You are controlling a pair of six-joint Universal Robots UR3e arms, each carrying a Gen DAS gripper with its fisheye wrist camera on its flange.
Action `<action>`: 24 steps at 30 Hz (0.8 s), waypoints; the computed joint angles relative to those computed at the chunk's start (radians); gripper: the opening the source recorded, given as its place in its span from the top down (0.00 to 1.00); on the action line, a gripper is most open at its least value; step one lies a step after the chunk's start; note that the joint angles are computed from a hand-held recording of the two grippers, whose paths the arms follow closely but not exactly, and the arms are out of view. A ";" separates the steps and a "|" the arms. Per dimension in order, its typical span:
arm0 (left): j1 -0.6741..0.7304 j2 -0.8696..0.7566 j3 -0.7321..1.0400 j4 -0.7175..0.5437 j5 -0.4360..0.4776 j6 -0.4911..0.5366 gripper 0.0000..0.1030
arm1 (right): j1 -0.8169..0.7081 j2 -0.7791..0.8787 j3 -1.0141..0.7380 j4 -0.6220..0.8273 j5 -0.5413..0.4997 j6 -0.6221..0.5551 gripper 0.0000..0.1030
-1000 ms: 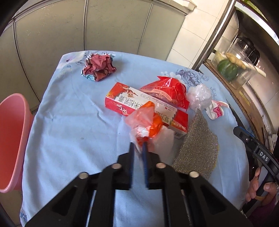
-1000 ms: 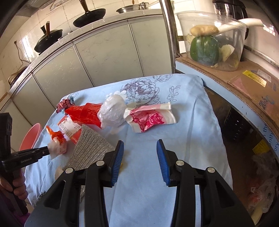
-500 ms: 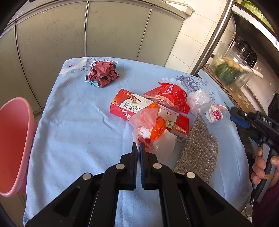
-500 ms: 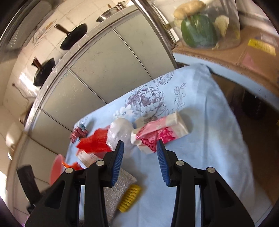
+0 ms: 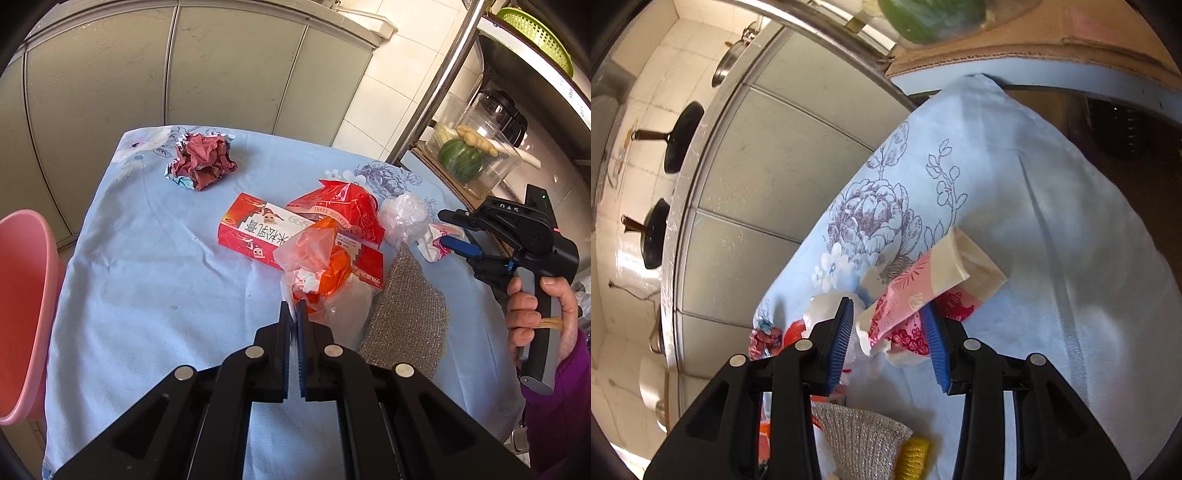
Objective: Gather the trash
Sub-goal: 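Grasp the white-and-red paper cup with the right tool while the left tool holds the bag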
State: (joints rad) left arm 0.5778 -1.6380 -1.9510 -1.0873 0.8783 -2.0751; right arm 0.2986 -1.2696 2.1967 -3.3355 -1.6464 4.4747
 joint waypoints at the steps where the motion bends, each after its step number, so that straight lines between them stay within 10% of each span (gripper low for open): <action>1: 0.003 0.000 0.001 -0.002 -0.004 0.002 0.97 | 0.007 0.005 -0.007 0.009 -0.012 0.006 0.75; 7: 0.033 0.010 0.003 -0.032 -0.028 0.031 0.97 | 0.046 0.004 -0.023 0.023 -0.056 -0.026 0.93; 24: 0.164 0.090 0.002 -0.100 -0.113 0.080 0.97 | 0.412 0.109 -0.651 0.577 -0.490 -0.476 0.93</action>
